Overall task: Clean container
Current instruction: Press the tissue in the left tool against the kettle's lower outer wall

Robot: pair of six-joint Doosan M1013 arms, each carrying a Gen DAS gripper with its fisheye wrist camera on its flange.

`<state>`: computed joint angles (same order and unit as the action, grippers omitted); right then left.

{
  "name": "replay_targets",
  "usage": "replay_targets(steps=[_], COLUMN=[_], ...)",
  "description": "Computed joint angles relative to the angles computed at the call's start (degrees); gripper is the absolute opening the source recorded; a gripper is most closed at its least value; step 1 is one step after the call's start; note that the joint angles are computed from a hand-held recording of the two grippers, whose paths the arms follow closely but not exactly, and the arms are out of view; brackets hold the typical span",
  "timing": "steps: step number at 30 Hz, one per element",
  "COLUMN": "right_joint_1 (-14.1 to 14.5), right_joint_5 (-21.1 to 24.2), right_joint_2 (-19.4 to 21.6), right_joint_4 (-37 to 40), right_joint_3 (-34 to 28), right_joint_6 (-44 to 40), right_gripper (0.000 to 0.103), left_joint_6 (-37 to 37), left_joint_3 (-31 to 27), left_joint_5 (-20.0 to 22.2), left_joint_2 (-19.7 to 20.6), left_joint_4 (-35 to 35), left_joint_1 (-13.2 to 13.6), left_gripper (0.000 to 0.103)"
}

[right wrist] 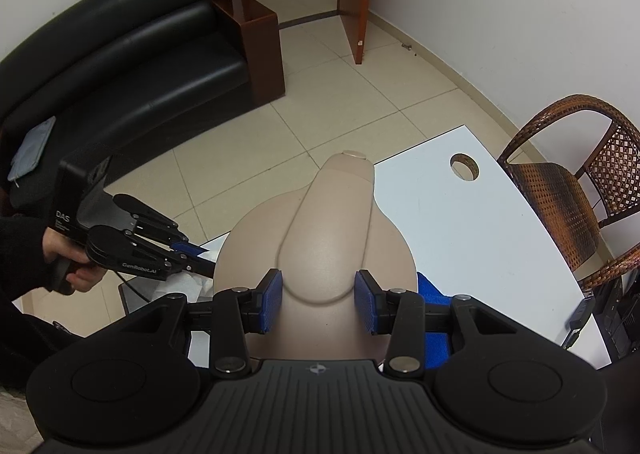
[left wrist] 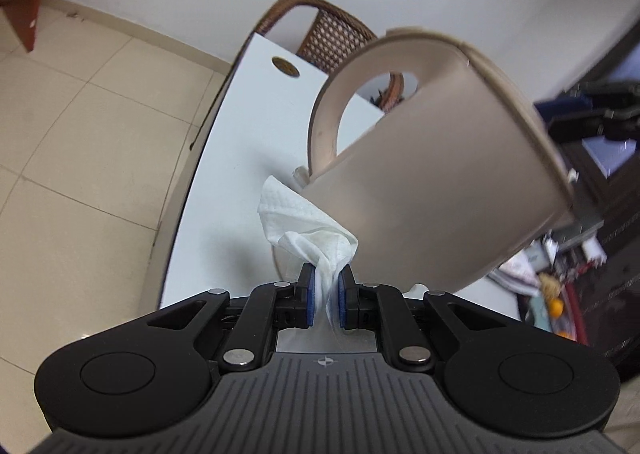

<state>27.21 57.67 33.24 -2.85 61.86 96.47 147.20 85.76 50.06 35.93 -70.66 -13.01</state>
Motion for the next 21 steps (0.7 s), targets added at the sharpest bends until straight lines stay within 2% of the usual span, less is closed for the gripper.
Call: replay_targets(steps=[3, 6, 8, 16, 21], right_joint_1=[-0.04, -0.06, -0.08, -0.06, -0.1], right_joint_5=[0.0, 0.28, 0.5, 1.09, 1.95], right_joint_2=[0.11, 0.24, 0.3, 0.51, 0.88], right_joint_4=[0.01, 0.11, 0.24, 0.27, 0.41], right_joint_3=[0.01, -0.2, -0.34, -0.73, -1.47], right_joint_6=[-0.27, -0.86, -1.28, -1.74, -2.37], right_gripper=[0.044, 0.044, 0.044, 0.044, 0.044], left_joint_6=[2.79, 4.38, 5.02, 13.72, 15.03], left_joint_3=[2.46, 3.99, 4.29, 6.51, 6.16], left_joint_5=[-2.04, -5.39, -5.59, -4.75, -5.91], left_joint_2=[-1.42, -2.76, -2.8, -4.33, -4.61], left_joint_4=[-4.4, -2.73, -2.84, -11.53, -9.03], left_joint_1=[-0.52, -1.78, -2.22, -2.63, -3.26], left_gripper=[0.013, 0.013, 0.013, 0.013, 0.013])
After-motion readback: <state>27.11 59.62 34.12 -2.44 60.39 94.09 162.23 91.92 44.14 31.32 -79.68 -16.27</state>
